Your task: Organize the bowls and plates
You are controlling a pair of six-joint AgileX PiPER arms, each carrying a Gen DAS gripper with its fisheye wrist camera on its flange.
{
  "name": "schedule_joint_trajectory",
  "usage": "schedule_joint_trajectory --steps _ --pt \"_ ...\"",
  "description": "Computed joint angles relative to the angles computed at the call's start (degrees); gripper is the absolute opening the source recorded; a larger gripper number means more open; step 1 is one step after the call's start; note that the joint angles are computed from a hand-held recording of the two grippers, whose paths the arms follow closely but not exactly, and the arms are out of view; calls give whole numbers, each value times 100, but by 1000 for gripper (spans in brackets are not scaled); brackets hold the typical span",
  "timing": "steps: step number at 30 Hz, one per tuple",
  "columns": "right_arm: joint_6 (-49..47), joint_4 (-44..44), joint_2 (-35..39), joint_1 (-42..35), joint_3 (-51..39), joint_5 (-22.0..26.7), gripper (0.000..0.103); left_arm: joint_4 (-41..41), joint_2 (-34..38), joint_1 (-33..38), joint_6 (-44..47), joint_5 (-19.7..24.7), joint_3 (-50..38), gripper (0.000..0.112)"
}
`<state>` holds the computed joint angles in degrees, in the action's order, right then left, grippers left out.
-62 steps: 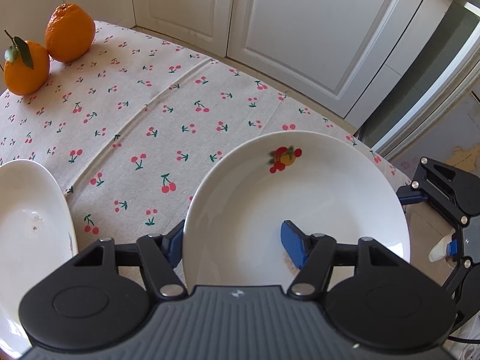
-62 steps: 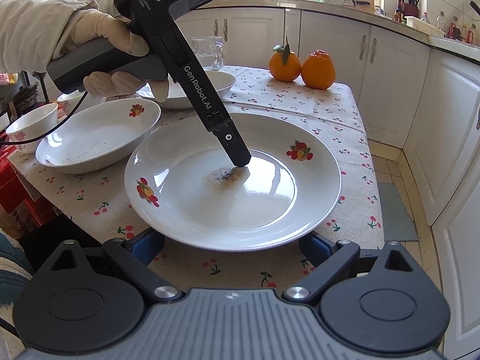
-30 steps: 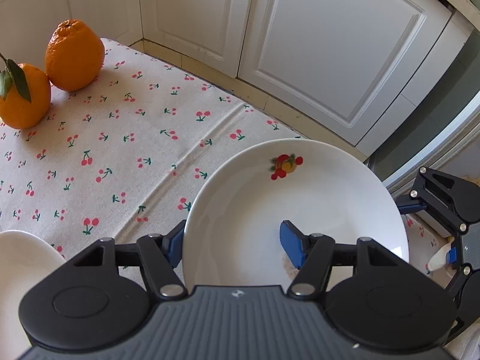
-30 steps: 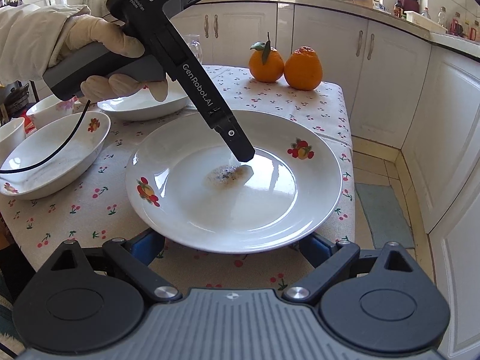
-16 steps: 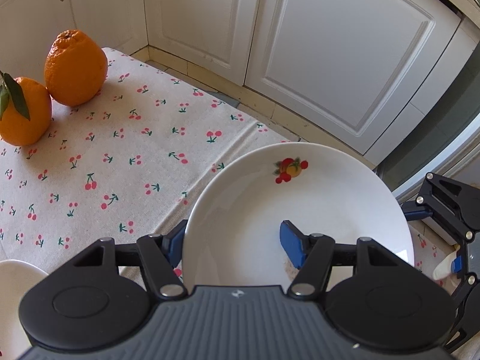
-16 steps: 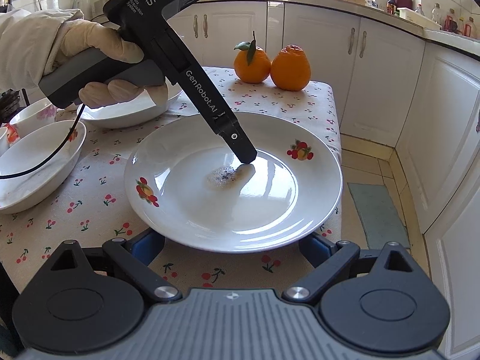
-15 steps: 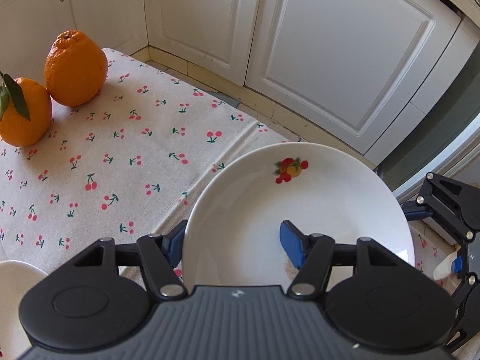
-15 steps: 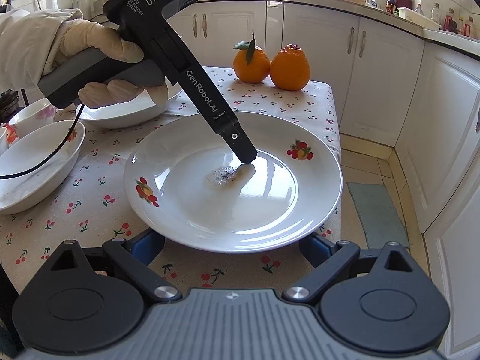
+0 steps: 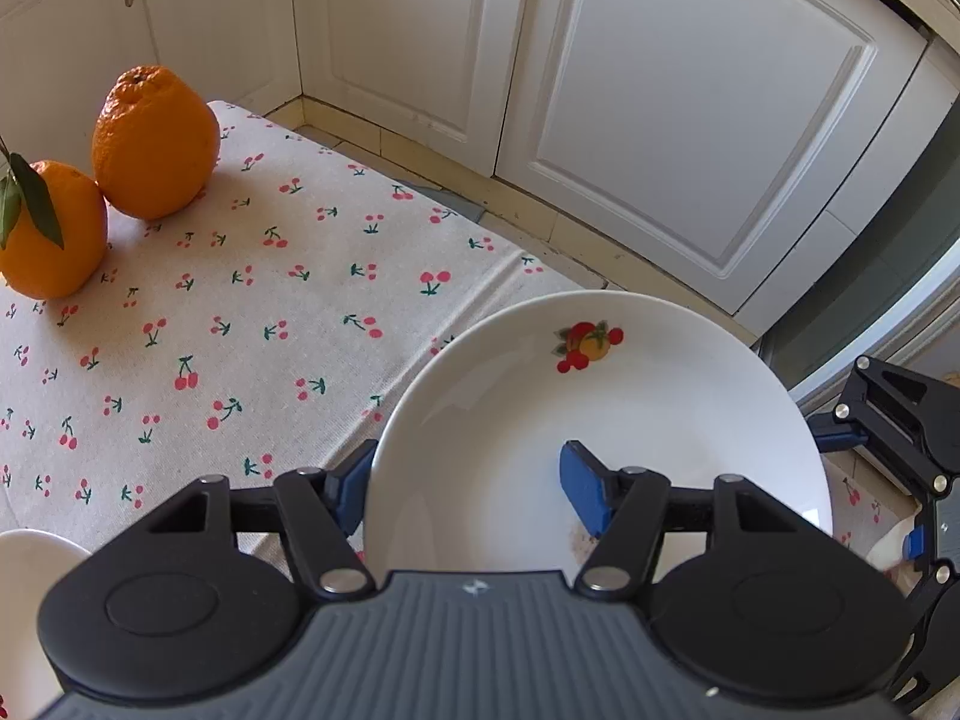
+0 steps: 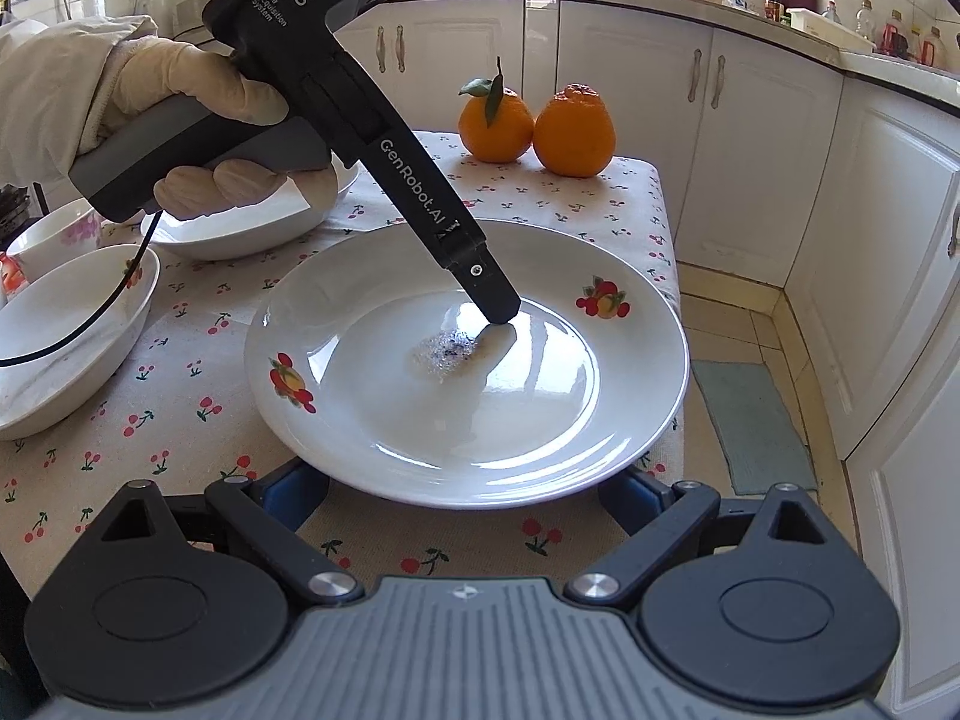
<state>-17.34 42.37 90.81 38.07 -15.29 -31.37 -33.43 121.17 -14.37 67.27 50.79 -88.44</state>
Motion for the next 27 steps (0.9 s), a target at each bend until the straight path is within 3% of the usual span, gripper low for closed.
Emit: schedule_joint_trajectory --steps 7,12,19,22,27 --pt "-155 441 -244 207 50 56 103 -97 -532 87 262 -411 572 76" --pt "-1035 2040 -705 1075 119 -73 103 -413 -1271 373 552 -539 1206 80" --pt "-2099 4418 -993 2803 -156 -1065 103 -1224 -2887 1067 1486 -767 2669 83" --pt "-2182 4950 -921 3409 -353 -1529 103 -1731 -3666 1519 2249 -811 3430 86" --pt "-1890 5296 -789 4251 -519 -2041 103 -2473 -4862 2709 3504 -474 4700 88"
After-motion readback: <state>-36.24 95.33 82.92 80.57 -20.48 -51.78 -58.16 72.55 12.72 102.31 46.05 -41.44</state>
